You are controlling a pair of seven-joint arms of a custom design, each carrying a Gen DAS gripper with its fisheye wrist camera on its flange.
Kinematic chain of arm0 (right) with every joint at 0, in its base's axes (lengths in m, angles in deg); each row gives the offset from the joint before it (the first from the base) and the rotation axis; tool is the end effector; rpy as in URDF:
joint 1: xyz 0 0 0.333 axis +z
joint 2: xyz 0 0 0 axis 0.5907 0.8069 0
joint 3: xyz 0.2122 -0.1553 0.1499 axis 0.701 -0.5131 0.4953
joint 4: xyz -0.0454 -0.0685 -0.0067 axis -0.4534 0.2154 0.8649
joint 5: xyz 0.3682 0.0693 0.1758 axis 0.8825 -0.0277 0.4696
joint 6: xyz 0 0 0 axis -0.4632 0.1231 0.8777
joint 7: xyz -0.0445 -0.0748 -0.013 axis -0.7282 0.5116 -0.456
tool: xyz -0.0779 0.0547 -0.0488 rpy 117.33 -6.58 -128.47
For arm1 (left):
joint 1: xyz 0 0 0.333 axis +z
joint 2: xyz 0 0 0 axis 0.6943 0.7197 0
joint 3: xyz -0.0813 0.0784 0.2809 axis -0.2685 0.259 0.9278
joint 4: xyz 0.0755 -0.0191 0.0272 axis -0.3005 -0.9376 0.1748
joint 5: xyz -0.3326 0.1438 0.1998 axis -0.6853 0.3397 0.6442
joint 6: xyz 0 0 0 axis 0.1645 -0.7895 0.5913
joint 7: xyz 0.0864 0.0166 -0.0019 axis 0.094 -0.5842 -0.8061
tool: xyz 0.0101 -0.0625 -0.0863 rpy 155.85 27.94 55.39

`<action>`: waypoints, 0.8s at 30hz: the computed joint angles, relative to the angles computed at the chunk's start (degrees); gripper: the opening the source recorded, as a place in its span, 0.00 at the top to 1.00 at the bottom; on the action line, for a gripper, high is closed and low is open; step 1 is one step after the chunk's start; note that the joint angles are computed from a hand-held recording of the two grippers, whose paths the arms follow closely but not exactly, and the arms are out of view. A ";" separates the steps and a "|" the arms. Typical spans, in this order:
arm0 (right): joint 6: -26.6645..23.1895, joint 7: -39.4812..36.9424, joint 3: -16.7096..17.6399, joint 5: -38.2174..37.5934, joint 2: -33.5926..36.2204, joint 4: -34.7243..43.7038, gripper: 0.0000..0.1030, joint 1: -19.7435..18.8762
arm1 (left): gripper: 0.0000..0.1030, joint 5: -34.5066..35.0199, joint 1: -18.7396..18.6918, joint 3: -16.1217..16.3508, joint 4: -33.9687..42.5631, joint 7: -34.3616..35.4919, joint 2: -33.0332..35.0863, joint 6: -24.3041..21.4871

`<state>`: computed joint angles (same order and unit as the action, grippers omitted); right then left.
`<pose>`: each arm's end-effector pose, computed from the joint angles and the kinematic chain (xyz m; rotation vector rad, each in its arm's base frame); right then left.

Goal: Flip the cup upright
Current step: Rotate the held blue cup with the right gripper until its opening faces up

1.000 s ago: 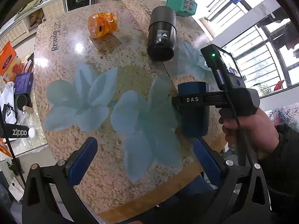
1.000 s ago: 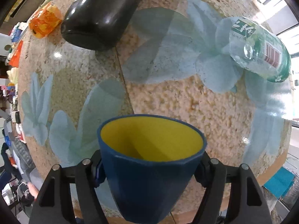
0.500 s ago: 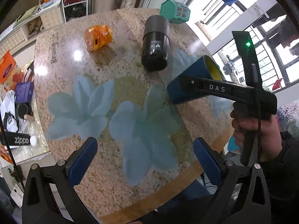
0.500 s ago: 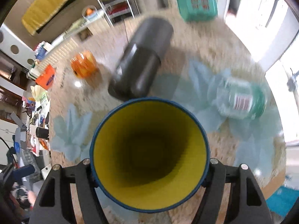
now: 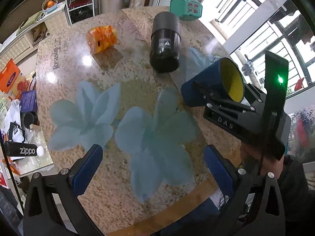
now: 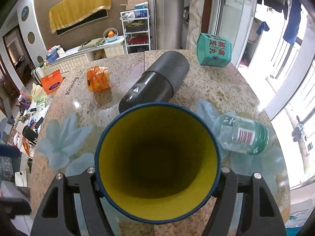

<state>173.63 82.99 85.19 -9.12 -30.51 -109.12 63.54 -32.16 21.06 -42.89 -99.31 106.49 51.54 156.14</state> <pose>0.6776 0.3577 0.4654 -2.1136 1.4752 -0.4200 0.6225 -0.4184 0.5059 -2.1249 2.2261 -0.5210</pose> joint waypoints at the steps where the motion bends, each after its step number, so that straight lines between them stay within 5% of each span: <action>1: 1.07 0.10 0.03 0.13 -0.55 -1.25 0.31 -0.06 | 0.00 0.06 -0.09 0.02 0.01 -0.08 0.13 -0.26; 10: 6.12 0.55 -1.05 -2.47 -0.18 -3.70 0.31 1.52 | 0.00 -0.01 -0.37 -0.19 -0.23 0.60 0.38 -2.41; 19: 6.17 -0.37 -0.66 -2.21 0.80 -2.71 0.30 1.84 | 0.00 -0.44 0.14 -0.17 -2.82 0.06 -1.17 -1.87; 24: 7.33 -0.21 -0.80 -1.73 0.58 -2.84 0.09 2.14 | 0.00 -0.73 0.58 -0.20 -3.97 -0.59 -1.71 -1.18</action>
<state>180.96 82.78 84.40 -10.84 -29.93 -111.96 65.68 -32.89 21.64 -43.09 -103.28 105.89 49.84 154.96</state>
